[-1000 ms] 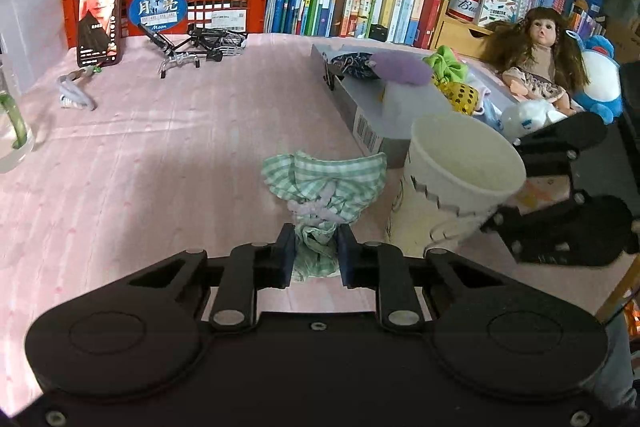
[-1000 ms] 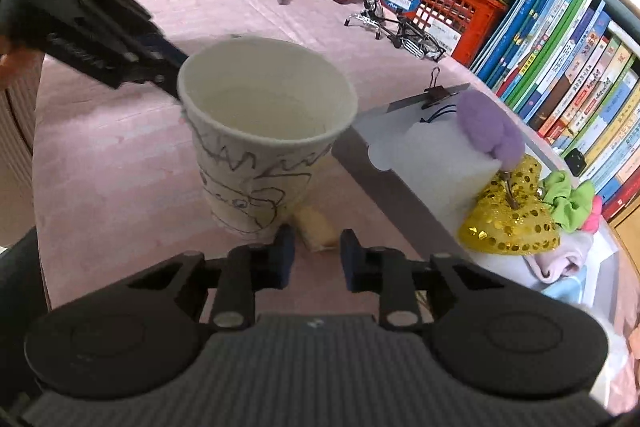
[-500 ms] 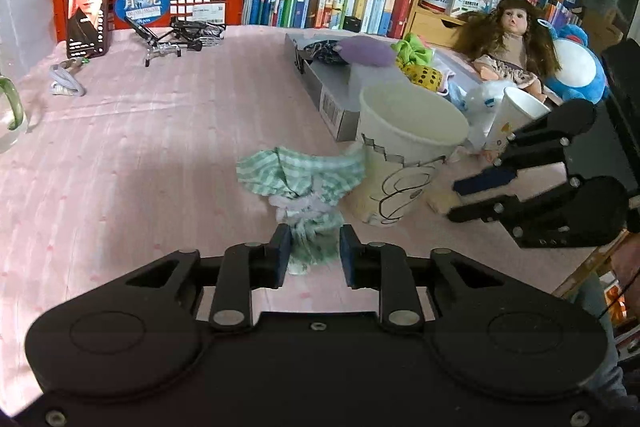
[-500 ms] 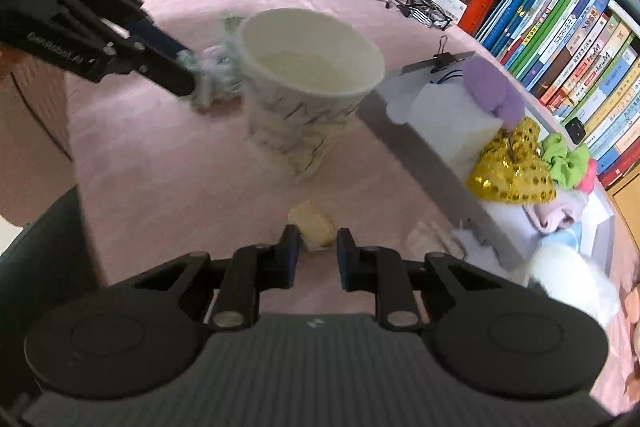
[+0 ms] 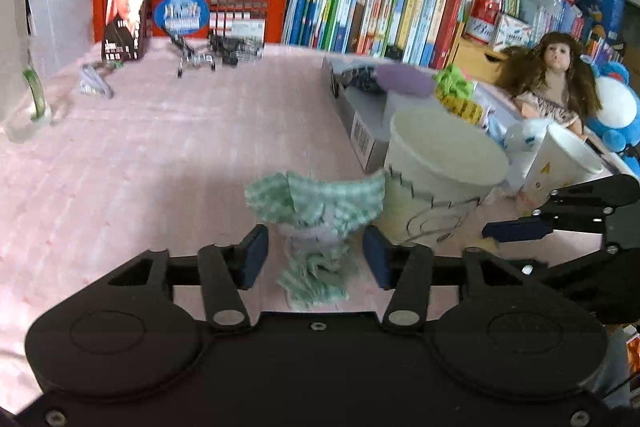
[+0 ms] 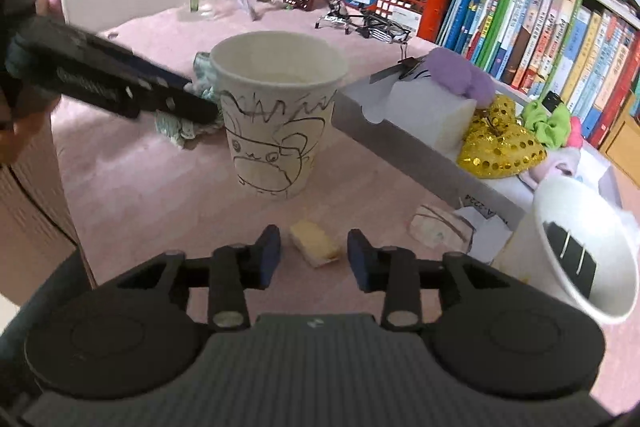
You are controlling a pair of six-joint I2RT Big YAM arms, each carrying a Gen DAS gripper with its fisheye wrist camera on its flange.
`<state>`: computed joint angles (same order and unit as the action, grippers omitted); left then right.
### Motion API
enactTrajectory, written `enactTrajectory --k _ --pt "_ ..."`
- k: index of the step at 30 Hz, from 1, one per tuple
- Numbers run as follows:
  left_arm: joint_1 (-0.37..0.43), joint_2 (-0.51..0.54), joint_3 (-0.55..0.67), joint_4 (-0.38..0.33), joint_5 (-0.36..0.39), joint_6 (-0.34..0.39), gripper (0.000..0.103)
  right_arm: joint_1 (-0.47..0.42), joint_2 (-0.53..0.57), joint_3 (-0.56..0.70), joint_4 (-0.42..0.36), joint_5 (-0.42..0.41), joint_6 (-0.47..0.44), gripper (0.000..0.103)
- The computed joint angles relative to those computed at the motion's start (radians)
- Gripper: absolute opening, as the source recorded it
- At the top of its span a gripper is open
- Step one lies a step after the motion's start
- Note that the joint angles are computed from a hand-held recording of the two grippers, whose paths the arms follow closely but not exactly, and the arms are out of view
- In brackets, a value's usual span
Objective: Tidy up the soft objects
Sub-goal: 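Grasp the small beige sponge piece with the right tool while the left tool lifts the cloth, then carry the cloth with the left tool while the right tool carries the sponge over the tray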
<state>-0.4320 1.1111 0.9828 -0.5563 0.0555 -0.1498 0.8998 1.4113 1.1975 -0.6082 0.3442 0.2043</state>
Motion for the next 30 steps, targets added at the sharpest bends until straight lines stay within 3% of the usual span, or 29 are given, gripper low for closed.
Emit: enactTrajectory --k 2,6,14,21,30 --pt "-0.008 0.008 -0.006 0.0 -0.013 -0.02 0.031 0.007 -0.009 -0.018 0.022 -0.003 0.032 0.026" --pt "-0.034 -0.011 -0.019 0.007 -0.076 -0.03 0.03 0.028 -0.027 -0.042 0.049 0.015 0.045 0.025" --pt "-0.03 -0.055 0.031 -0.058 -0.137 -0.014 0.03 0.039 -0.091 -0.041 0.057 0.062 0.068 0.025" --pt "-0.032 -0.063 0.136 -0.103 -0.09 -0.029 0.03 0.025 -0.146 -0.016 0.048 0.112 0.099 0.025" --pt "-0.095 0.075 0.374 -0.204 -0.006 -0.03 0.03 -0.027 -0.195 0.037 -0.009 0.197 0.084 0.026"
